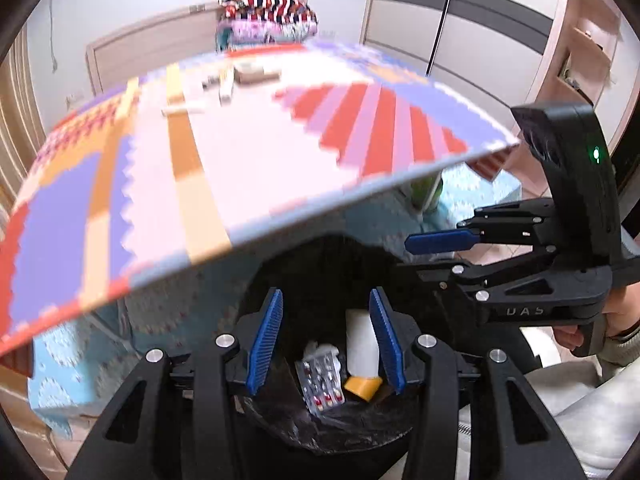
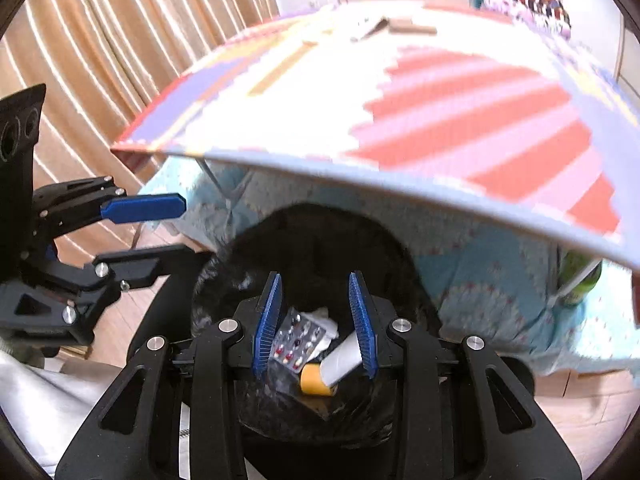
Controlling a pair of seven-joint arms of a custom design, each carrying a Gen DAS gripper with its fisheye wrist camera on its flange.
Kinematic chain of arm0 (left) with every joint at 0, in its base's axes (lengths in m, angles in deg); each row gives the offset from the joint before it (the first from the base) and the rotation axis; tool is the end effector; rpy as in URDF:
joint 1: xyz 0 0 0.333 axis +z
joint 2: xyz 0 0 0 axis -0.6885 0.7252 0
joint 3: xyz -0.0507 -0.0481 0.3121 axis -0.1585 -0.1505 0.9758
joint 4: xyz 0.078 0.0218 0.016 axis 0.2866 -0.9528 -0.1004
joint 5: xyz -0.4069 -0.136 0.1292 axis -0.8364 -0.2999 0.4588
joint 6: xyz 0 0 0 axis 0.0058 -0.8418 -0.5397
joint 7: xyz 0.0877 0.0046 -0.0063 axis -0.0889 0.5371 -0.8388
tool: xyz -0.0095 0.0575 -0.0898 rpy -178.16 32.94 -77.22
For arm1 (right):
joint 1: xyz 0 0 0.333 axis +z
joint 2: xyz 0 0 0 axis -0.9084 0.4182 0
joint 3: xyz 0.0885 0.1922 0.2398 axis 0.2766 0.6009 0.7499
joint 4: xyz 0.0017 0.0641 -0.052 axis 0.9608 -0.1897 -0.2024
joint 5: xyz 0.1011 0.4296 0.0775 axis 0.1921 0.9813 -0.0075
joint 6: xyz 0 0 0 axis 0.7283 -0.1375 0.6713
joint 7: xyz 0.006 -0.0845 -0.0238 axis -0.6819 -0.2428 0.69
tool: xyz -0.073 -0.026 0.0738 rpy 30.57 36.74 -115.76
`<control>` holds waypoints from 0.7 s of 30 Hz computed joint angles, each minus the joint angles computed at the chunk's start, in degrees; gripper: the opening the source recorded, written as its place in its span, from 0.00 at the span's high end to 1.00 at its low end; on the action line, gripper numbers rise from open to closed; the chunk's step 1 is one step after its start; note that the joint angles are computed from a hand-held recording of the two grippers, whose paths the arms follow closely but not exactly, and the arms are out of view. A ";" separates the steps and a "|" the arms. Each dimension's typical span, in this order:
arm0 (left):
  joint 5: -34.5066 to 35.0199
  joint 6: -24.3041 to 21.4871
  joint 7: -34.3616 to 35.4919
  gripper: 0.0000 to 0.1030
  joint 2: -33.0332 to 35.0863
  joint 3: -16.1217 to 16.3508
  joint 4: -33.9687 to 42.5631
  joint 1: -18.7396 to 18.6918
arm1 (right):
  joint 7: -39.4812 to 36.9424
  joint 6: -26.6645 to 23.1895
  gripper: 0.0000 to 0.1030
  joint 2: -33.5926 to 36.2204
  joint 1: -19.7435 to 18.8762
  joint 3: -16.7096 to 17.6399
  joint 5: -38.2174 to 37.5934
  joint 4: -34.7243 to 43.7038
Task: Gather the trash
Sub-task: 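Raise both open tools back over the bed toward the remaining items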
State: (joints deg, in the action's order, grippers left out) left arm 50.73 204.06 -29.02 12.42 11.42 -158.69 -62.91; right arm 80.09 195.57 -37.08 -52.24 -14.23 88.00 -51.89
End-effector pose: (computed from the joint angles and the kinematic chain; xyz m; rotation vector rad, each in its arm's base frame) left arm 0.5376 -0.3828 0.5642 -1.7545 2.0116 -0.7761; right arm 0.6412 0.2086 0.5353 -2.3016 0.9758 -0.0268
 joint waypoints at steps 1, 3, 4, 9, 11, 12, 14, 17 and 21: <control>0.92 -0.11 -0.11 0.58 -0.20 0.10 0.40 0.09 | -0.58 0.17 0.66 -0.11 -0.08 -0.01 0.43 0.34; 2.44 0.02 -0.39 0.58 -0.60 0.29 1.00 0.36 | -1.38 0.65 0.66 -0.46 -0.08 0.01 0.91 0.61; 2.92 0.08 -0.43 0.58 -0.70 0.41 1.30 0.55 | -1.88 0.81 0.66 -0.46 -0.10 -0.01 1.19 0.96; 7.13 -0.48 -1.00 0.58 -0.70 1.08 3.34 1.83 | -2.93 1.93 0.66 0.23 0.05 0.14 2.29 3.66; 8.67 -0.95 -1.52 0.58 0.02 1.30 4.75 2.26 | -2.70 2.51 0.66 1.18 0.08 0.28 2.82 4.93; 9.40 -0.96 -1.62 0.58 0.52 1.58 5.54 2.58 | -2.55 2.80 0.66 1.62 0.12 0.40 3.09 5.58; 10.63 -1.89 -1.76 0.58 1.63 2.06 7.38 3.10 | -2.18 3.26 0.66 2.97 0.16 0.65 3.53 7.58; 10.66 -2.50 -1.19 0.58 3.55 2.88 9.97 3.85 | -1.54 3.79 0.66 5.29 0.17 1.11 3.84 11.31; 8.82 -2.99 0.40 0.58 5.91 3.94 12.92 4.95 | 0.65 4.00 0.66 9.48 0.51 1.66 1.67 17.68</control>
